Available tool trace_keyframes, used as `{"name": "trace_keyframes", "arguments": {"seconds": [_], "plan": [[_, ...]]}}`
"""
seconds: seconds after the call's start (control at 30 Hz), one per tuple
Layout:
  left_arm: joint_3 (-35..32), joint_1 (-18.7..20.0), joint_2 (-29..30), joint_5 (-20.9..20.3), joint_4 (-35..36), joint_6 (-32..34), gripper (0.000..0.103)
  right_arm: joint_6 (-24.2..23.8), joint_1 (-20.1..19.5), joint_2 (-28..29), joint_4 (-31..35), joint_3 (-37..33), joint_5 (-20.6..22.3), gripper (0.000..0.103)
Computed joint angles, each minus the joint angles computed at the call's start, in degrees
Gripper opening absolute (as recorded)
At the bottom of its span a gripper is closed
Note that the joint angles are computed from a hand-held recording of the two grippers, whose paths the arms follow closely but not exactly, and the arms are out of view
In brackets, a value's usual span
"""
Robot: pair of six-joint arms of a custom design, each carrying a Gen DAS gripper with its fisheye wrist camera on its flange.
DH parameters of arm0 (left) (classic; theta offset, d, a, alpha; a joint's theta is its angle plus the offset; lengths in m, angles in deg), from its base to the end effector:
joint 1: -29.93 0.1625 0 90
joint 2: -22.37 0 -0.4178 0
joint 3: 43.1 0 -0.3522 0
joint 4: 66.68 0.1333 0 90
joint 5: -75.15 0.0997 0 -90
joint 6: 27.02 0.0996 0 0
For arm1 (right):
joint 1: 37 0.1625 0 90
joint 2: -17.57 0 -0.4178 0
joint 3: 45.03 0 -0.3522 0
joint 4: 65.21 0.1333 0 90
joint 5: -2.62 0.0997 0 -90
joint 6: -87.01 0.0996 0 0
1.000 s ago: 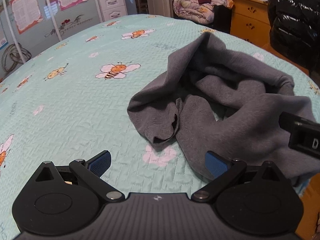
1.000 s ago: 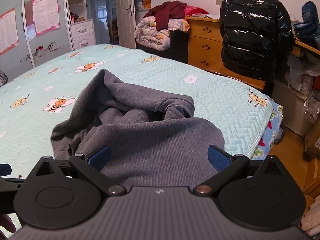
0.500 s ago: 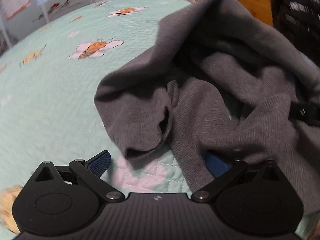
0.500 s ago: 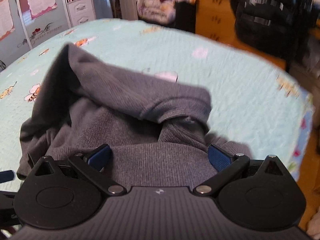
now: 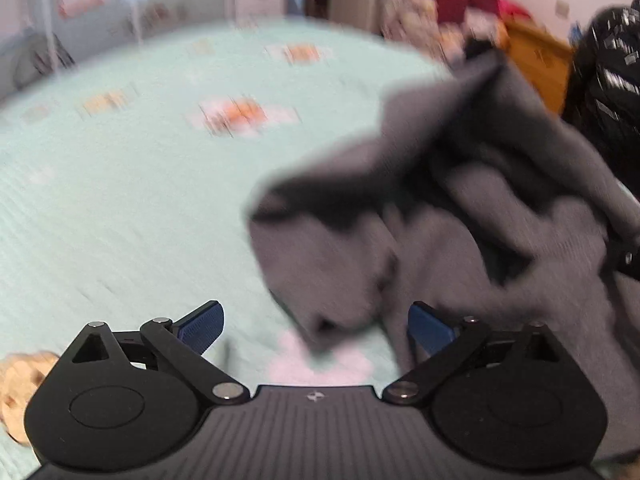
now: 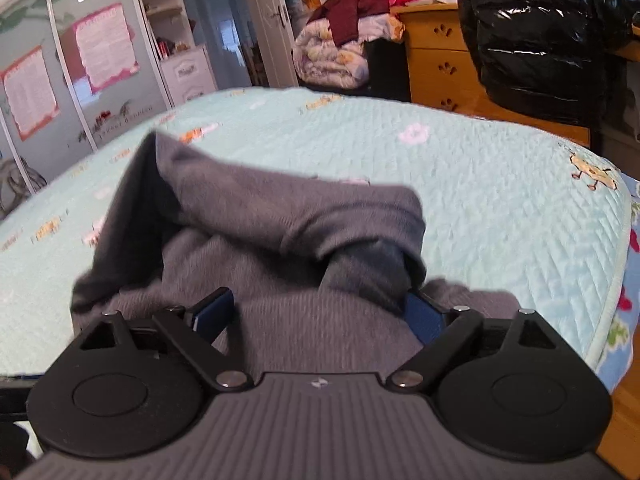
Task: Fold clothes
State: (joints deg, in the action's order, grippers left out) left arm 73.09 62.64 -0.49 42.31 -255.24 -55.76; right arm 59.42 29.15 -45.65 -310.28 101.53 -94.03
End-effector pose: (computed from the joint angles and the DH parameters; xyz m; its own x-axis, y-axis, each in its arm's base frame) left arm -0.2771 -0.4359 -0.0715 -0.7164 0.1050 -0.6898 0.5628 0.6713 -0.4822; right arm -0.0319 -0.3733 0.2493 -0.8244 0.3123 0.4720 -0.2878 0.4867 -0.8248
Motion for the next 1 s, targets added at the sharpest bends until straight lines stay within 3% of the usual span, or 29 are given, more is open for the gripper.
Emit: {"name": "trace_keyframes", "arguments": {"seconds": [0.07, 0.13, 0.17, 0.2, 0.3, 0.33, 0.4, 0.43, 0.5, 0.53, 0.6, 0.7, 1.0], "plan": [[-1.06, 0.91, 1.21, -0.24, -2.0, 1.58, 0.103, 0.77, -0.96, -2.52, 6.27, -1.77, 0.79, 0.096], [-4.42, 4.16, 0.2, -7.47, 5.59, 0.3, 0.103, 1.95, -1.3, -2.92, 10.57, -3.87, 0.59, 0.103], [-6.51, 4.8, -0.15, -8.58, 10.8, -1.34, 0.103, 2.14, -1.42, -2.64, 11.99, -4.71, 0.63, 0.103], [-7.85, 4.59, 0.0, -7.98, 13.6, -2.46, 0.103, 2.25, -1.28, -2.32, 13.6, -5.75, 0.11, 0.103], [-10.66, 4.41, 2.03, -6.49, 13.33, -1.08, 0.103, 3.45, -1.16, -2.29, 17.41, -7.62, 0.05, 0.102], [-11.25, 4.27, 2.32, -6.37, 13.71, -1.48, 0.103, 3.54, -1.19, -2.88, 18.7, -7.69, 0.45, 0.099], [-11.54, 3.76, 2.39, -7.07, 14.16, -1.89, 0.101, 2.99, -2.06, -3.81, 18.78, -6.34, 3.2, 0.066], [-11.23, 3.64, 2.42, -7.64, 12.69, -1.02, 0.097, 2.66, -2.17, -3.82, 17.74, -5.45, 3.98, 0.06], [-10.55, 3.72, 2.87, -9.07, 8.54, 2.0, 0.071, 2.16, -1.87, -3.33, 14.83, -3.82, 4.37, 0.043], [-9.97, 3.55, 2.66, -10.35, 7.01, 3.35, 0.063, 2.11, -1.61, -3.01, 13.19, -3.02, 4.32, 0.041], [-8.83, 3.37, 1.68, -13.51, 5.67, 4.01, 0.025, 2.99, -1.53, -2.88, 10.23, -1.25, 4.91, 0.033], [-6.29, 2.64, 0.27, -16.82, 3.03, 3.44, 0.018, 4.11, -1.56, -4.3, 7.8, 1.68, 6.97, 0.028], [6.72, -4.11, -5.79, -19.33, -5.95, -1.84, 0.016, 2.47, 2.78, -5.35, -4.81, 12.59, 9.0, 0.025]]}}
